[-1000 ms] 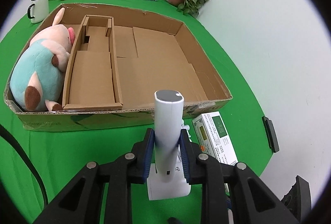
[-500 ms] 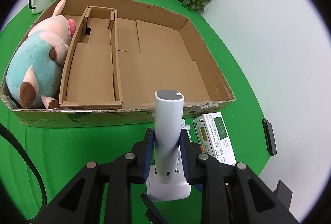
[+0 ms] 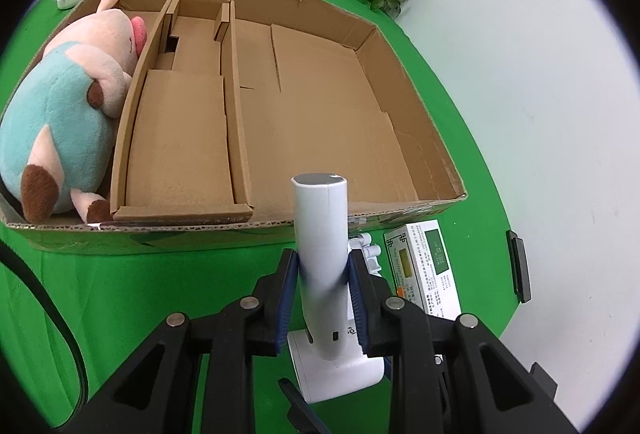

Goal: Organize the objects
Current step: 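Lift the white hair dryer with both tools and carry it over the large box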

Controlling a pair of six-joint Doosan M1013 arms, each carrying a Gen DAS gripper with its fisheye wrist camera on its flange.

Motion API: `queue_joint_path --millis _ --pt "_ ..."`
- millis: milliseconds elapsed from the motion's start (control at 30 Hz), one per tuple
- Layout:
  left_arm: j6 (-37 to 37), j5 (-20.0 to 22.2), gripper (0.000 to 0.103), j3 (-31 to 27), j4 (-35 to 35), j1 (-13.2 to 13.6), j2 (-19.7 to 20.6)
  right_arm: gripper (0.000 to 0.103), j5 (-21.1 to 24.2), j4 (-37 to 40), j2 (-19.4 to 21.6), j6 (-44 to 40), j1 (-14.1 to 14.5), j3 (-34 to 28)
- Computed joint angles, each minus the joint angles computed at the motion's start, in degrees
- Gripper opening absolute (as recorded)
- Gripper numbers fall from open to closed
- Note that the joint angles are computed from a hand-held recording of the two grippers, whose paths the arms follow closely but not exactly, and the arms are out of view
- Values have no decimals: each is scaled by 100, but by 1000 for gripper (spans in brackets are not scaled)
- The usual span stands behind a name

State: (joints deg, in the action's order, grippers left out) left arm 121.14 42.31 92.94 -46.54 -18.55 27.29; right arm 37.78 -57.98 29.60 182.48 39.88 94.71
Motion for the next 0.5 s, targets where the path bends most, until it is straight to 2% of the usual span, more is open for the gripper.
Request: queue_joint_path --millis 133,300,500 --pt "5 64 25 -61 70 -26 2 62 -100 324 -52 -114 -53 -17" --pt "75 67 25 -204 79 -61 -90 62 -70 383 -212 -134 -118 -60" --pt "-118 194 25 -791 361 -113 -28 62 57 370 -255 -466 -352 -398"
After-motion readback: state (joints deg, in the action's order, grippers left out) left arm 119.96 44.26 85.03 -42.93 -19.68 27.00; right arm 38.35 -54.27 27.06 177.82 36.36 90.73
